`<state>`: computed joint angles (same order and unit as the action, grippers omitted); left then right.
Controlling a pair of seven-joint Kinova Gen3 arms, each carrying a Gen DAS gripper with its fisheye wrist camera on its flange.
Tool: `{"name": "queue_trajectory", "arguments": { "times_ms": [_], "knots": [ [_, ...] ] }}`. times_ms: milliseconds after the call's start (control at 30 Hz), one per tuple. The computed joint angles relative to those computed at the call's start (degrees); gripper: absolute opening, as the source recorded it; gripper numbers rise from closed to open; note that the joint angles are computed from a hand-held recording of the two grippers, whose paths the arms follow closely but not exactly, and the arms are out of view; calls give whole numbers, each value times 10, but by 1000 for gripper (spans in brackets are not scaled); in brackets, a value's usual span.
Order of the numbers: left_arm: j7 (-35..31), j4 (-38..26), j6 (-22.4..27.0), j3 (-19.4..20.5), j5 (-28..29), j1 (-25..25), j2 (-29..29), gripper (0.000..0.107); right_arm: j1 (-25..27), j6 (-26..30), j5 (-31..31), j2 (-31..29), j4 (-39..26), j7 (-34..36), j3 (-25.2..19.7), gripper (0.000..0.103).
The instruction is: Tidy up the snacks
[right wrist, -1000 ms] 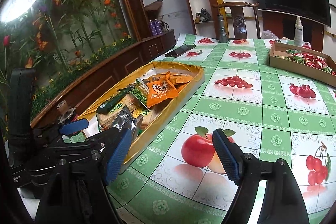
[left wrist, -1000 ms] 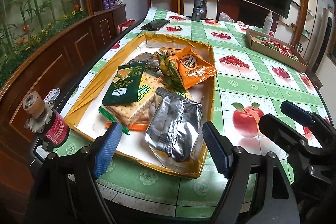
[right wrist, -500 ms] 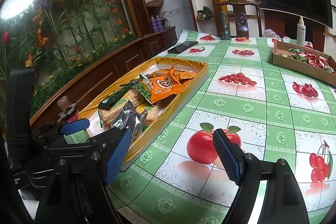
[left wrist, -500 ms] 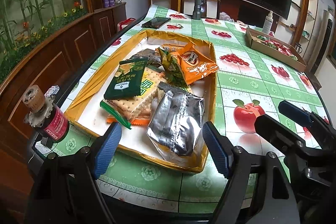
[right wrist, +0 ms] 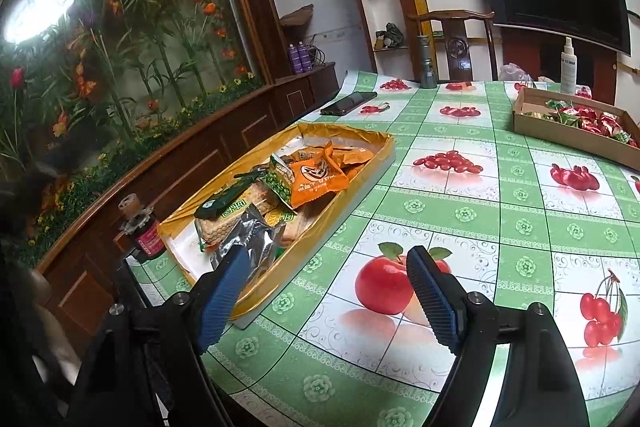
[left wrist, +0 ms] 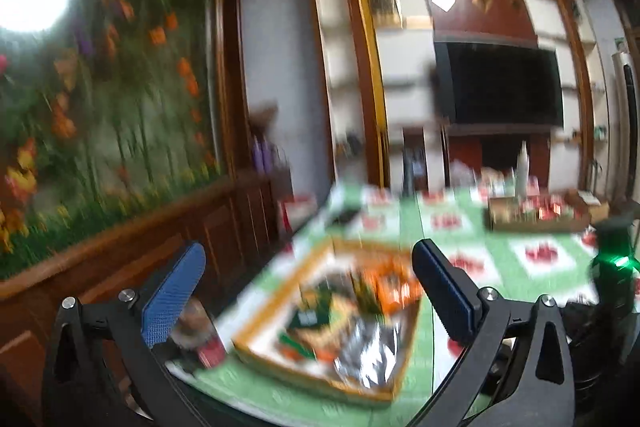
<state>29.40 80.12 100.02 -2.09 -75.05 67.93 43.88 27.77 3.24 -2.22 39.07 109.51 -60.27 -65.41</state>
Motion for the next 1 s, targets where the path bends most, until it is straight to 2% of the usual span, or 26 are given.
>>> {"name": "queue_trajectory", "arguments": {
  "times_ms": [67, 133, 233, 367, 533, 600, 767, 1000],
  "knots": [
    [-14, -11, 33, -11, -12, 12, 17, 103, 11, -3, 4, 4, 6, 4, -13, 82],
    [-45, -28, 39, -3, -5, -1, 18, 103, 20, -6, 9, 8, 10, 6, -23, 82],
    [-55, -41, 11, 2, 35, -23, 4, 103, 36, -12, 19, 12, 17, 8, -38, 83],
    [-9, -17, -45, 10, 83, -49, -32, 103, 55, -13, 32, 19, 23, 9, -54, 84],
    [31, -18, -58, 11, 114, -51, -37, 103, 58, 1, 37, 31, 21, 16, -59, 84],
    [28, -23, -61, 13, 121, -53, -36, 103, 55, 7, 34, 32, 21, 24, -57, 84],
    [22, -13, -109, 19, 133, -66, -44, 103, 49, 11, 29, 33, 28, 50, -57, 85],
    [-21, -28, -141, 14, 167, -83, -37, 103, 39, 15, 15, 31, 33, 76, -47, 85]
  ]
}}
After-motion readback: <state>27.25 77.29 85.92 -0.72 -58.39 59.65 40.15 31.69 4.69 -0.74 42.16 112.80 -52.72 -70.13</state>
